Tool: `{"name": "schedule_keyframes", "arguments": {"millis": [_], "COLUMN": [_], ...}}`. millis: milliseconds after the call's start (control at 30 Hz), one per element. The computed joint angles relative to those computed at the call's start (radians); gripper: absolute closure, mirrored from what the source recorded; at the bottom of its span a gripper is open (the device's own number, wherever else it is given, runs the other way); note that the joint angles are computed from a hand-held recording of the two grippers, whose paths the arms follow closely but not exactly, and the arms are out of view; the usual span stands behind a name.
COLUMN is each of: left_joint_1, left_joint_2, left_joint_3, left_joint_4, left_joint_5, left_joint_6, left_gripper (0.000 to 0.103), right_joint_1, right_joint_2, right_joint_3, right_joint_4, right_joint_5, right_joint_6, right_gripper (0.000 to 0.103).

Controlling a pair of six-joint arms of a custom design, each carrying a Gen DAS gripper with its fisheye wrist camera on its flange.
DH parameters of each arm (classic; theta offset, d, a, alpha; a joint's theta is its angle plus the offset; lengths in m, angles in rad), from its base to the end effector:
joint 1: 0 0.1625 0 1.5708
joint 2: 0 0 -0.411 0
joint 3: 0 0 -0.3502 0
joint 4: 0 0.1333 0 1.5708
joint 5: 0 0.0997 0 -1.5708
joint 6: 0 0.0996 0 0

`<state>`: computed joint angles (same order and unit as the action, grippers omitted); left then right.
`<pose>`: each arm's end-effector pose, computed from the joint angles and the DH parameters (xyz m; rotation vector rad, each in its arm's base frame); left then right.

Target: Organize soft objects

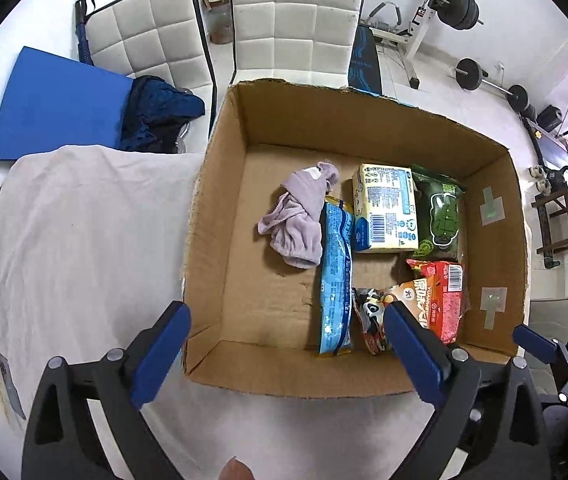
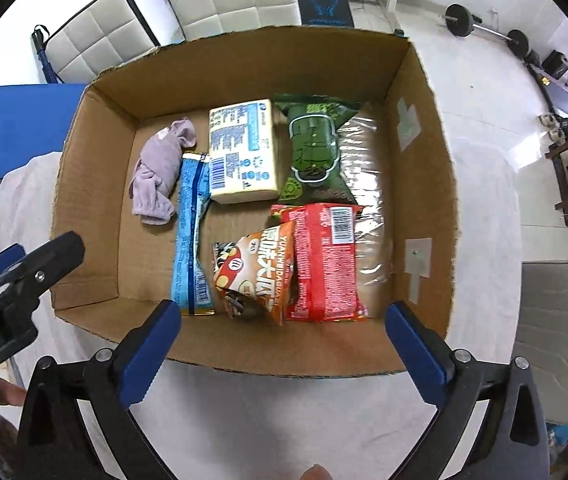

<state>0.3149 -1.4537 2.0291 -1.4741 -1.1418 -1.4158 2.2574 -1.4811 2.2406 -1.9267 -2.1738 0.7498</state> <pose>-0.2915 -0.2787 0.2472 -0.0095 2.3846 -0.3104 0.2814 -0.2222 0.2161 0.0777 -2.4328 0.1229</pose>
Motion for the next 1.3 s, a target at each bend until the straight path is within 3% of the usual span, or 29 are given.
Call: {"name": "schedule_keyframes", "arguments": {"millis": [233, 633, 1033, 1300], "left_joint_1": [-0.094, -0.354, -0.55, -0.617], "left_joint_2": [0.0, 0.046, 0.15, 0.185], "left_joint_3": [-0.051, -0.256, -0.555, -0.649], "left_joint_4": [0.095, 0.35, 0.657, 0.733], "left_joint_5": [0.016, 0.002, -0.015, -0.061], "left_joint_6": [-0.06, -0.232, -0.409, -0.455], "left_gripper": [0.004, 0.004, 0.004, 0.004], "right_joint_1": [0.077, 0.359, 0.659, 0.796], "right_joint_2": [-0.045, -0.153, -0.092, -0.02], "right_joint_3": [-0.038, -0.237, -0.549, -0.734], "right_joint_4": [0.096, 0.436, 0.754, 0.92], "right_joint_5": [-0.014, -0.013, 0.043, 0.069], "right_joint_6": [0.06, 0.294, 0.497, 0.598], "right_gripper": [0.0, 0.0, 0.0, 0.0]}}
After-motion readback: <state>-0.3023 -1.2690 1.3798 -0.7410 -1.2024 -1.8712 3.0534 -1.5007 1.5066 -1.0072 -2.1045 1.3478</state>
